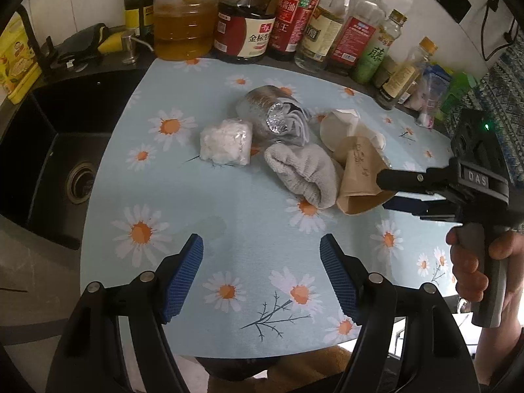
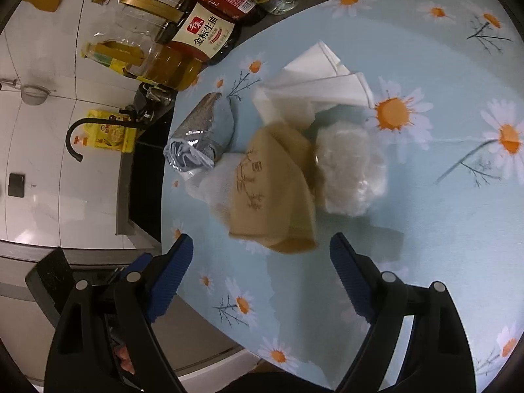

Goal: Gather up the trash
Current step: 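Grasp the brown paper cup sleeve with the right gripper while the left grasps the grey sock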

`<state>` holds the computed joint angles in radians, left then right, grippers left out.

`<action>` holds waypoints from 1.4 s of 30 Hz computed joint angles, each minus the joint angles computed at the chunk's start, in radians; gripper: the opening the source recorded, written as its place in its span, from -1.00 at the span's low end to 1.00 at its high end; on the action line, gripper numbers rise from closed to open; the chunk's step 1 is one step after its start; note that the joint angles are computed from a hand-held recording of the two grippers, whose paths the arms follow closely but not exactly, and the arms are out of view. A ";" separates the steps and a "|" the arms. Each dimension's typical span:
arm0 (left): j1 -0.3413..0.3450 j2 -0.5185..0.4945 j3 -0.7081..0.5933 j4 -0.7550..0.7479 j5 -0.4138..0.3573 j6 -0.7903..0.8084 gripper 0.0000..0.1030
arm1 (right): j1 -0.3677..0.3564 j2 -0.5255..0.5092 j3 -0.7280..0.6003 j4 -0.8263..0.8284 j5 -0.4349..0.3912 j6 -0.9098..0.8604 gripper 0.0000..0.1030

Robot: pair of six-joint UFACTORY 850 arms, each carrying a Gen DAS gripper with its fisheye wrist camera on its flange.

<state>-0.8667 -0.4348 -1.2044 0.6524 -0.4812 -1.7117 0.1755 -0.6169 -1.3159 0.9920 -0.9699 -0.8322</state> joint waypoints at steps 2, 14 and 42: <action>0.001 0.000 0.002 -0.006 -0.003 -0.005 0.39 | 0.004 -0.013 -0.014 0.002 0.006 0.002 0.65; 0.010 -0.023 -0.023 -0.062 -0.021 0.048 0.39 | -0.002 -0.104 -0.092 0.028 -0.064 0.077 0.18; 0.109 -0.257 -0.325 -0.298 -0.033 0.616 0.54 | -0.114 0.143 0.160 0.007 0.065 -0.084 0.17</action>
<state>-0.7579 -0.6913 -1.5293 0.3543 -0.5145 -1.0956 0.0616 -0.4738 -1.1558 0.9988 -0.9049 -0.9165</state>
